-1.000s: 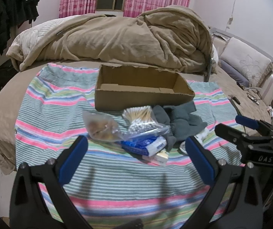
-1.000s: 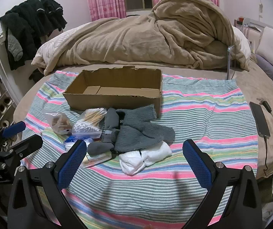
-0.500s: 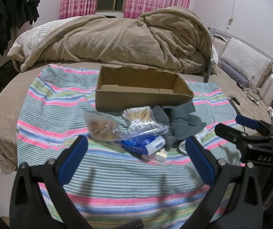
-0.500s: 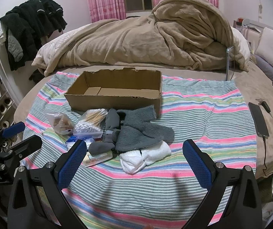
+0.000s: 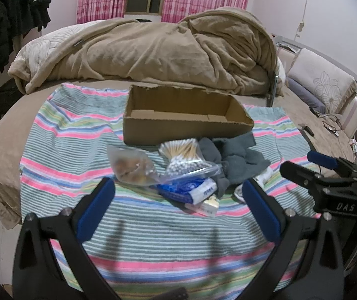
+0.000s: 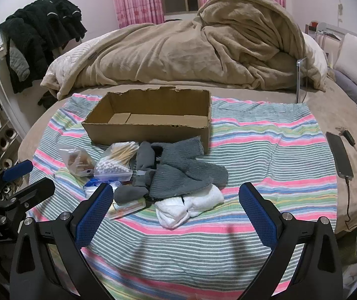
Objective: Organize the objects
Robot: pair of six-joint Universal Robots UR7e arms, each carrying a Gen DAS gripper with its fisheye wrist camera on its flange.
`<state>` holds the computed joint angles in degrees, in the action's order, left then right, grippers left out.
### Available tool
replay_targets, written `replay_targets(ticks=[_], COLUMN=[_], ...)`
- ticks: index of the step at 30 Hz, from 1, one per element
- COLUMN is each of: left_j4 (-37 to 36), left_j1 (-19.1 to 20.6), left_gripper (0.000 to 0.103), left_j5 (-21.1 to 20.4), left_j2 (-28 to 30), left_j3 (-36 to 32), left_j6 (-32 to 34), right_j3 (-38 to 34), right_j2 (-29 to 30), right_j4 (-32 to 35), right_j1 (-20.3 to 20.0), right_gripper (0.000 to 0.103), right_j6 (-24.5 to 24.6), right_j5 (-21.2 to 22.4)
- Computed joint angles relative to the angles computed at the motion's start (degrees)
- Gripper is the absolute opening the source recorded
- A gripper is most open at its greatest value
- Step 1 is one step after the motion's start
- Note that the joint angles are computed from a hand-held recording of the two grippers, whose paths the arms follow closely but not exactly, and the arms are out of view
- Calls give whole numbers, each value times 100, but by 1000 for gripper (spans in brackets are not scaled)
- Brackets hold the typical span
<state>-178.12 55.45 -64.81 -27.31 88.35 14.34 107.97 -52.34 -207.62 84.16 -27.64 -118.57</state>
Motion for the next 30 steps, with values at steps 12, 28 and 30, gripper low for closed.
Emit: replay_targets(ticks=[12, 28, 30], left_j4=[-6, 48, 91], left_j1=[11, 54, 87], left_gripper=[103, 103, 102], left_j5=[-7, -37, -81], left_j2=[40, 86, 118], left_j3=[-49, -146, -225], left_j6=[1, 32, 55], right_j3=[-37, -151, -204], right_j2=[15, 83, 95], right_j4=[52, 71, 101], right_j1=[-20, -39, -46], right_gripper=[102, 102, 102], right_j6=[11, -47, -56], right_j5=[3, -41, -56])
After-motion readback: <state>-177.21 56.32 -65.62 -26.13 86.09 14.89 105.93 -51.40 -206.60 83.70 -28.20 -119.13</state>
